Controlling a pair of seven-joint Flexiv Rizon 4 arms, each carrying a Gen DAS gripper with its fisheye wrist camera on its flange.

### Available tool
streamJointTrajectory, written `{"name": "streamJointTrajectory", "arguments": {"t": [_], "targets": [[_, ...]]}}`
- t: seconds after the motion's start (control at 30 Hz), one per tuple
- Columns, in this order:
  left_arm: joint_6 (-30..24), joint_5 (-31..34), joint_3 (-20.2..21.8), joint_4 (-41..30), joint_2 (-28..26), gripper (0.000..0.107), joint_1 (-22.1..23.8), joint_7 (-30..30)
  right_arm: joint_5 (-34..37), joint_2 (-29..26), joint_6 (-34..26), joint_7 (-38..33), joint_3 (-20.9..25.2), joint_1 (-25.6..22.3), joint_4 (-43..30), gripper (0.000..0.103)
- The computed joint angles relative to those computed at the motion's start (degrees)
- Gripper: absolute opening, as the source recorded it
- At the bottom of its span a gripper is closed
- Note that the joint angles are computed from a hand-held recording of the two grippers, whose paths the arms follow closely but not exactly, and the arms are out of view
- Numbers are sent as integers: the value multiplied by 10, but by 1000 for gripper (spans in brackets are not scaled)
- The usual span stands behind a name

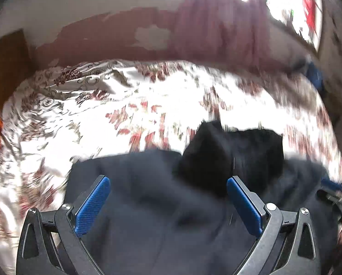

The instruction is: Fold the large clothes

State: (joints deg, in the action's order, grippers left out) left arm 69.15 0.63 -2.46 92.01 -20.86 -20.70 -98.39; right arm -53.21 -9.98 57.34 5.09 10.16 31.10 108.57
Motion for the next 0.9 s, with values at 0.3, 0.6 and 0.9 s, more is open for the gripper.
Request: {"name": "streamJointTrajectory", "arguments": {"t": [0.3, 0.6, 0.9], "targets": [[-69, 91, 67, -203, -129, 101, -77, -107, 91, -114, -92, -79, -31, 16, -150, 60], [-150, 100, 48, -280, -171, 40, -66, -88, 138, -121, -42, -99, -50, 24, -143, 11], [37, -31, -57, -53, -51, 5, 26, 84, -26, 9, -46, -67, -14, 21, -7, 5]]}}
